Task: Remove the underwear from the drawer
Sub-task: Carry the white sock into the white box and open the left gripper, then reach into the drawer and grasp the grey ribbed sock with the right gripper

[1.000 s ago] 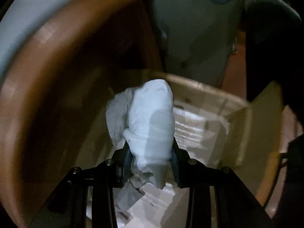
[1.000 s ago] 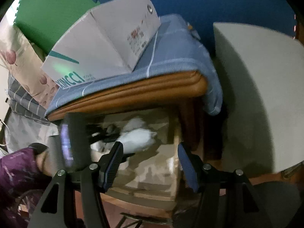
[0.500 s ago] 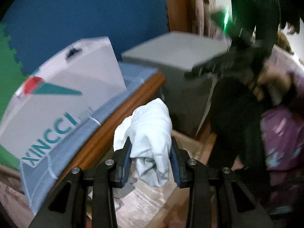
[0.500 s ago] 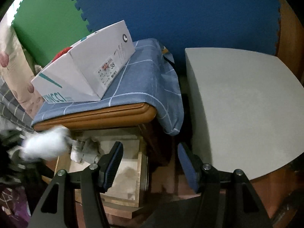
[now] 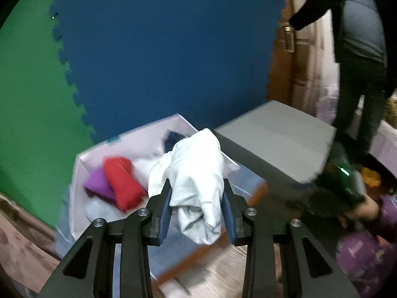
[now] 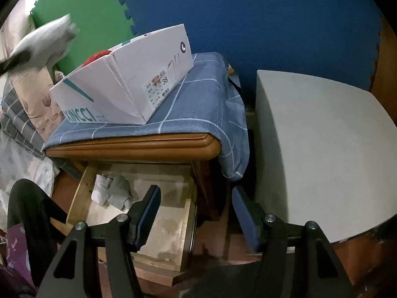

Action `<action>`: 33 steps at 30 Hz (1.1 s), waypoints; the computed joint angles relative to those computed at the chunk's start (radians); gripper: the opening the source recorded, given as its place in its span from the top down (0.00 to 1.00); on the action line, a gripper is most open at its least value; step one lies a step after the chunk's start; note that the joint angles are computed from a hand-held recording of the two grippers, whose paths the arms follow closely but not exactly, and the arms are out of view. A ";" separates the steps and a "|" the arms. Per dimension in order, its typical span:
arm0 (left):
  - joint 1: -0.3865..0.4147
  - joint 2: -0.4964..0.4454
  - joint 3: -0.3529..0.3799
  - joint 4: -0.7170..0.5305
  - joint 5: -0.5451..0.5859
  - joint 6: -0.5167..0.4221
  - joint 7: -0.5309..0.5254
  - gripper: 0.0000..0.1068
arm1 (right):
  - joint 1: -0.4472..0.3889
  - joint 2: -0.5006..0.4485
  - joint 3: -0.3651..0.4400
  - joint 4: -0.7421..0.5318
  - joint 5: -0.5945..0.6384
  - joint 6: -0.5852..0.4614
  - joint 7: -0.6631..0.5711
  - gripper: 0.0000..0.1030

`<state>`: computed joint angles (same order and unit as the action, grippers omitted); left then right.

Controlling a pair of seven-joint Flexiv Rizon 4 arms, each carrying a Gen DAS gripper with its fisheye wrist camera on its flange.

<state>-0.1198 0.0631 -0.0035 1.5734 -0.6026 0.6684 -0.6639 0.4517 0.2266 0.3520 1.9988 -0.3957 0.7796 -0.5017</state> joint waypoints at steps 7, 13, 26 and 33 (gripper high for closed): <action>0.018 -0.244 -0.060 -0.280 0.196 -0.002 -0.231 0.69 | -0.002 0.007 -0.002 0.010 0.005 0.021 -0.003 0.41; 0.009 -0.396 -0.068 -0.479 0.310 -0.080 -0.382 0.66 | -0.006 0.009 -0.002 0.017 0.013 0.036 -0.005 0.41; 0.032 -0.230 -0.068 -0.178 0.175 0.240 -0.349 0.14 | 0.000 -0.003 0.001 0.004 0.003 0.016 -0.021 0.41; 0.026 0.030 0.027 0.171 0.022 0.394 -0.237 0.04 | 0.067 -0.077 0.012 -0.077 -0.001 -0.035 -0.171 0.41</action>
